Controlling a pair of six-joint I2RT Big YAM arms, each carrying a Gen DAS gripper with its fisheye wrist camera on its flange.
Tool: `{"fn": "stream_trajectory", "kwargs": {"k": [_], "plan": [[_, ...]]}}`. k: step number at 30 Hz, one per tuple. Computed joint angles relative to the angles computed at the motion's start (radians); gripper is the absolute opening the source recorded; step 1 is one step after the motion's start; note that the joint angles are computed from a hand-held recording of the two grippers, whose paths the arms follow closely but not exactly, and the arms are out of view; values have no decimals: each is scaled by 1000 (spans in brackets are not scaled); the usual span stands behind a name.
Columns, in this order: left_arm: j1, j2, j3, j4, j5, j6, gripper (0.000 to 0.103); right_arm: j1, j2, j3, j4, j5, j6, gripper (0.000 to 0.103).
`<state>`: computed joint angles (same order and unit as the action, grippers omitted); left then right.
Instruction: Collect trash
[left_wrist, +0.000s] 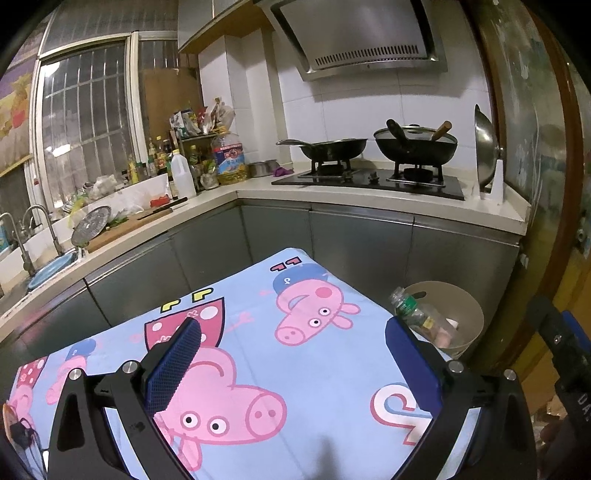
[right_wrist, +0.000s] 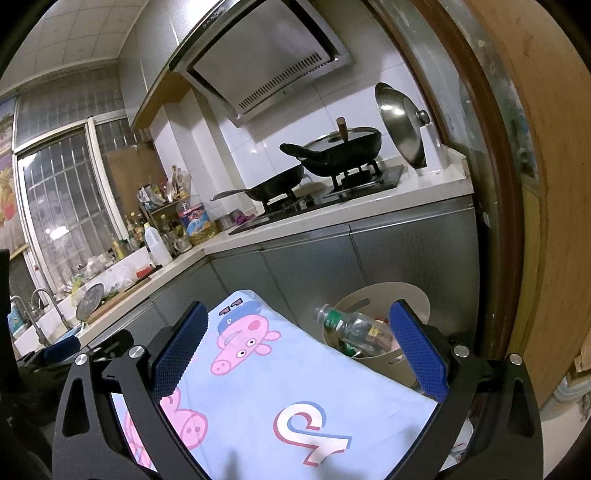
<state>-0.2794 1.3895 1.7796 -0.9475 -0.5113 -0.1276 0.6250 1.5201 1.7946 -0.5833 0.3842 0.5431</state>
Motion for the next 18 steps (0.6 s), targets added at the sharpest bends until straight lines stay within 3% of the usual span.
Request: {"fn": "stream_trajectory", "kwargs": {"k": [18], "plan": [[-1, 1, -8, -11, 6, -3, 99, 6, 0, 1, -5, 6, 5, 98]]}}
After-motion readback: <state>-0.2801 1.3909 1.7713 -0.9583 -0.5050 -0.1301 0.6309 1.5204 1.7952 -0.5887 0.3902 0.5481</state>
